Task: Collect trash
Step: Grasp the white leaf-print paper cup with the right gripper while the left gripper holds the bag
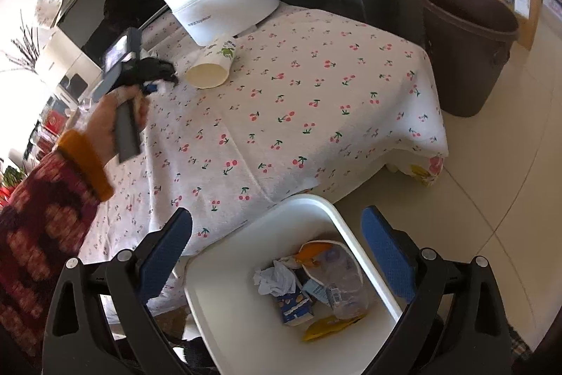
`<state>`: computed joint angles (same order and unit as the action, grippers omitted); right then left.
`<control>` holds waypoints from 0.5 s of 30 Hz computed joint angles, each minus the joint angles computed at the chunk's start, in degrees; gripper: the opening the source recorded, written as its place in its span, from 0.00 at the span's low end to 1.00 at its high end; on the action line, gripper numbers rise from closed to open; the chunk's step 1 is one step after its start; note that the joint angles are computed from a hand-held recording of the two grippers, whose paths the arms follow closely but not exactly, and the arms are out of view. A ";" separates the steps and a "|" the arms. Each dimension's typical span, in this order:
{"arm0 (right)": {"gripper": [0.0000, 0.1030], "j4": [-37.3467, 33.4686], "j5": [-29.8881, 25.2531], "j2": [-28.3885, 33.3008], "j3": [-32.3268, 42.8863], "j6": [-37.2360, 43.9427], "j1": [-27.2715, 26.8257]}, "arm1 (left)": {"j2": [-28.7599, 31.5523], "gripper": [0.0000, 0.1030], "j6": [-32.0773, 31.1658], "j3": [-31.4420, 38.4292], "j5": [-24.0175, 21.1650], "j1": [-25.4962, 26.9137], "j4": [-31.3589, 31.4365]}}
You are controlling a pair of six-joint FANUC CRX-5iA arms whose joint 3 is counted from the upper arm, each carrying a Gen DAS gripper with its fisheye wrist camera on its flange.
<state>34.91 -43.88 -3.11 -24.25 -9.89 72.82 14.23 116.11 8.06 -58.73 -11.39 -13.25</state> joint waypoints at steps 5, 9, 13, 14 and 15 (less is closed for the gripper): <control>0.91 0.31 -4.45 2.77 3.46 2.98 0.21 | -13.24 0.31 -2.67 -12.68 1.38 1.17 6.93; 0.91 3.63 -8.35 6.05 7.95 6.01 -0.50 | -24.88 0.31 -1.71 -20.90 1.05 0.82 8.89; 0.92 3.03 -10.36 12.57 17.71 13.26 -4.63 | -35.01 0.31 0.31 -26.31 0.65 -0.24 7.70; 0.92 2.79 -10.80 14.08 20.02 14.25 -5.47 | -36.83 0.31 1.27 -26.98 0.56 -0.62 6.73; 0.92 1.84 -11.14 15.82 22.82 15.70 -6.50 | -39.18 0.31 3.42 -27.69 0.19 -1.75 4.52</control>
